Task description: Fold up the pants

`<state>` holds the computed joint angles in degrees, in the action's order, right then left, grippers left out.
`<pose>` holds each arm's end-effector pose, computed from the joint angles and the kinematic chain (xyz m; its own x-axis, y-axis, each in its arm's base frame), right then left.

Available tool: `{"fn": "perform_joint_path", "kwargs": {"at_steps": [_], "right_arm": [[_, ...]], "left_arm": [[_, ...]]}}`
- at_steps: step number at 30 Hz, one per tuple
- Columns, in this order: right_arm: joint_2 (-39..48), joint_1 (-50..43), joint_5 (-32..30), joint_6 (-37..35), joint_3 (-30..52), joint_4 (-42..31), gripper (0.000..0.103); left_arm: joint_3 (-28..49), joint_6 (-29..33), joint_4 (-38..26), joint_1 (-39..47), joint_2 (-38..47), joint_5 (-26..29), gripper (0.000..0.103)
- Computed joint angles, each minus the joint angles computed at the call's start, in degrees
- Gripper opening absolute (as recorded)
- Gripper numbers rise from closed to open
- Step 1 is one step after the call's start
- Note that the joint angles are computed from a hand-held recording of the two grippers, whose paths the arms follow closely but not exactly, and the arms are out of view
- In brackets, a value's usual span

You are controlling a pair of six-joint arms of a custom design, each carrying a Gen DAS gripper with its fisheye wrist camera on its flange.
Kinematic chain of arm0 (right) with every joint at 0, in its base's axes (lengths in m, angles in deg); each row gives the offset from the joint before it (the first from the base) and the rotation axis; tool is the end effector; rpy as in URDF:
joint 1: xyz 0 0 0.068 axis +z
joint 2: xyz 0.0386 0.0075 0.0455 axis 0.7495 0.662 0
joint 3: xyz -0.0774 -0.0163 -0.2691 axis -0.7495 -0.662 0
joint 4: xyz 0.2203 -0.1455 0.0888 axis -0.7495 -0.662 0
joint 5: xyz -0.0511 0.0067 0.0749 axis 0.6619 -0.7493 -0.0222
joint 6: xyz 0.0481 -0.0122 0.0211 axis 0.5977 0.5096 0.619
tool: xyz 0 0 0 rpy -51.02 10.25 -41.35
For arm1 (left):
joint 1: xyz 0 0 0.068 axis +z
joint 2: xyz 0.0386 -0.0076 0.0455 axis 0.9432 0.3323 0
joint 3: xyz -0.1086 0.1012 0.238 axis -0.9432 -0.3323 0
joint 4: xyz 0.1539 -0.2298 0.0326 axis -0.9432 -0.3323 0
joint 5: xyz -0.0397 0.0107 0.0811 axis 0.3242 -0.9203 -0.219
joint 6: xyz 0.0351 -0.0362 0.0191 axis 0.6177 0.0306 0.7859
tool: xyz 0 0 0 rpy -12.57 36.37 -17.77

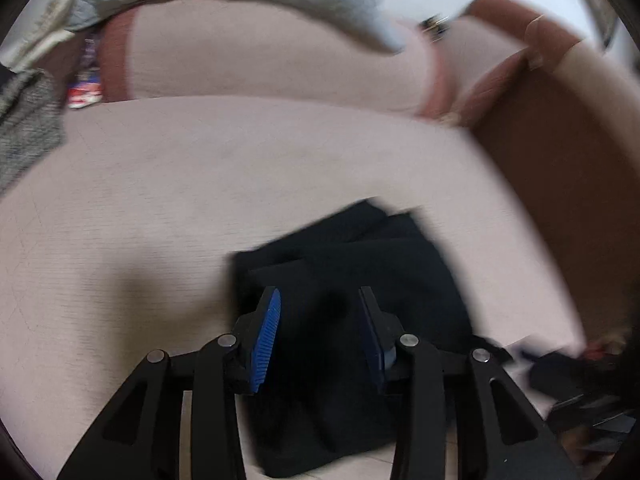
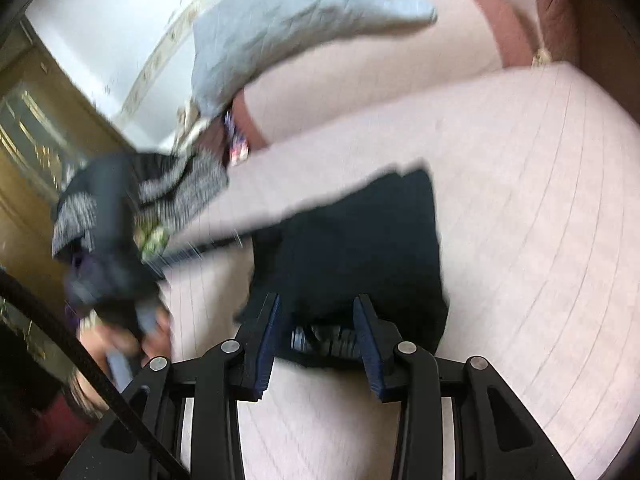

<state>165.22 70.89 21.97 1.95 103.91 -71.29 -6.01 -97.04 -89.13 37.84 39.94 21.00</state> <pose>0.2383 0.1171 0.1300 -0.7770 -0.1014 -0.6213 -0.4941 0.7097 0.5022 0.2906 -0.1757 0.1189 -0.7904 -0.2915 -0.5387 -0.2076 0.9549 -0.2122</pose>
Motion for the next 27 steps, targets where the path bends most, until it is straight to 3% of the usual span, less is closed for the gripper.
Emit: {"fn": "perform_joint_path", "kwargs": {"at_steps": [3,7,10,14,17,20,22,23,25,27], "right_arm": [[1.21,0.27,1.35,1.35,4.49,-0.55,0.041],[7.04,1.19,2.07,3.31,10.45,-2.04,0.041],[7.89,1.33,1.42,2.8,10.03,-2.32,0.041],[8.32,4.3,2.65,0.42,6.98,-0.73,0.041],[8.39,8.03,3.72,-1.99,4.07,1.16,0.041],[11.88,12.69,2.57,-2.4,4.54,1.47,0.041],[14.78,15.96,2.22,-2.65,5.77,1.32,0.043],[15.18,17.92,4.47,-2.46,5.75,1.82,0.043],[15.02,20.66,8.66,-2.71,5.24,2.93,0.045],[14.02,20.12,7.36,-1.91,4.37,3.87,0.045]], "left_arm": [[-0.62,-1.22,1.06,2.15,3.03,2.95,0.039],[-4.82,-1.19,4.51,3.55,0.98,3.53,0.043],[-8.21,-2.04,5.88,5.32,-2.34,3.66,0.043],[-14.17,-3.16,13.13,8.29,-7.98,8.85,0.043],[-11.73,-3.03,13.31,8.44,-5.77,12.01,0.05],[-6.5,-2.0,10.36,7.38,-0.54,13.1,0.05],[-3.2,-0.55,8.58,7.22,2.75,14.57,0.024],[-2.51,-0.06,8.4,7.37,3.33,15.91,0.017],[-1.35,0.76,6.56,7.06,2.86,14.97,0.014],[-1.34,2.09,5.45,7.07,1.37,14.54,0.004]]}}
